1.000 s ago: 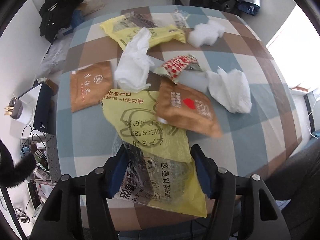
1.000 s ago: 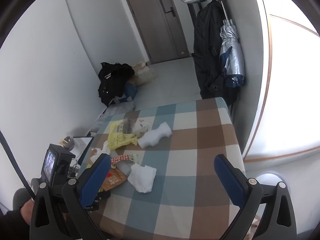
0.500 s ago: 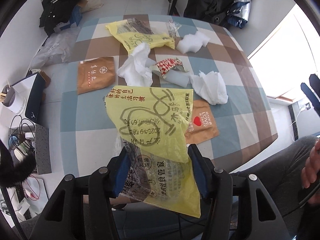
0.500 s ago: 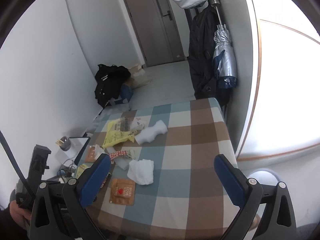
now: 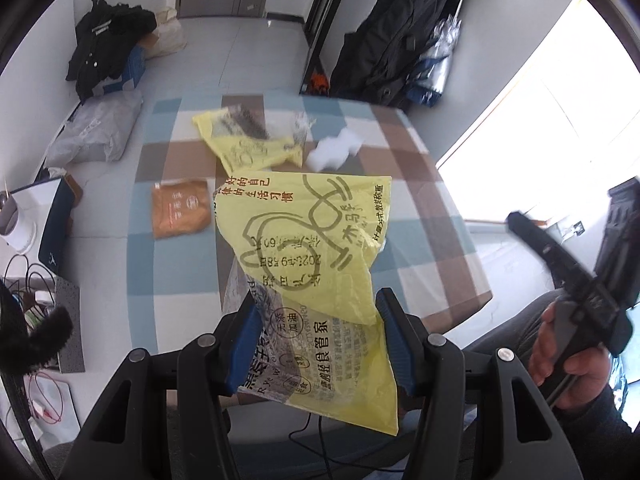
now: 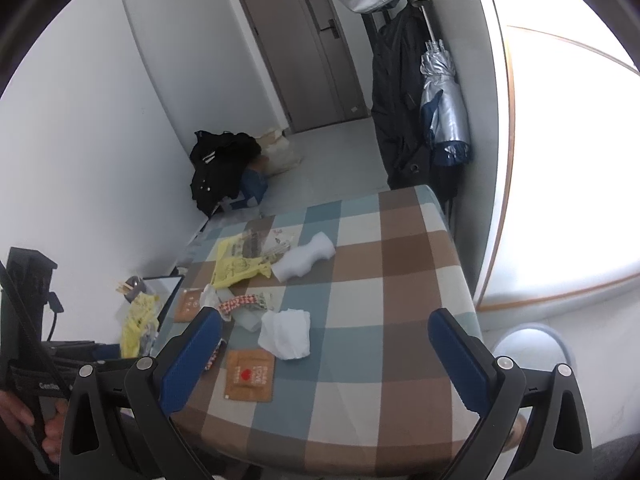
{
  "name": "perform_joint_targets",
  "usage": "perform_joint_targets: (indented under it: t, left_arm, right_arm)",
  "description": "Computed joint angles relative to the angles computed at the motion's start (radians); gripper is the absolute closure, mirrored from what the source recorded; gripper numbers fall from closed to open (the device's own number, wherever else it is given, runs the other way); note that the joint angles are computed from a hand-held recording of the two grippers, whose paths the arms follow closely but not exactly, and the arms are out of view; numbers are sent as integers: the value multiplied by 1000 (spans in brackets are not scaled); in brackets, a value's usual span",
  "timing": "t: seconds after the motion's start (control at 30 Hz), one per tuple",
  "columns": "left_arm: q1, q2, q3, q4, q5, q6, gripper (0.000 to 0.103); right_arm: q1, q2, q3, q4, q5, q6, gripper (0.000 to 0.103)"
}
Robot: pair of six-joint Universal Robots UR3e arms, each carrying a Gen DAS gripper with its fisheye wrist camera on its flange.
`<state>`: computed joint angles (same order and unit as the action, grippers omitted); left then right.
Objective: Collect trash
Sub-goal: 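Lift the yellow bag with the left gripper while the right gripper grasps a white tissue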
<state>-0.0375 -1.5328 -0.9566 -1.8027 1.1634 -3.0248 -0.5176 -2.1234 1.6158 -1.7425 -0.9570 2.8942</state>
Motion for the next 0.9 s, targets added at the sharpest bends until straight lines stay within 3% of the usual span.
perform_joint_targets:
  t: [0.23,0.4,0.53,0.7,0.9]
  left_arm:
    - [145,12,34,44,-86,-2,51]
    - [221,33,-30,141,-99,-1,51]
    - [295,65,-113,180,-130,18,51]
    - [395,87,-151,158,-185,30,51]
    - [435,90,-164,144,-171,43,51]
  right_arm:
    - [141,83,-28,-61,-65,46,0]
    - [328,210,-104,-192,-193,59,0]
    - [482,327,-176,-313,-279,-15,0]
    - [667,535,-316,-356,-365,-116,0]
    - [828,726,-397,-431,-486,-215,1]
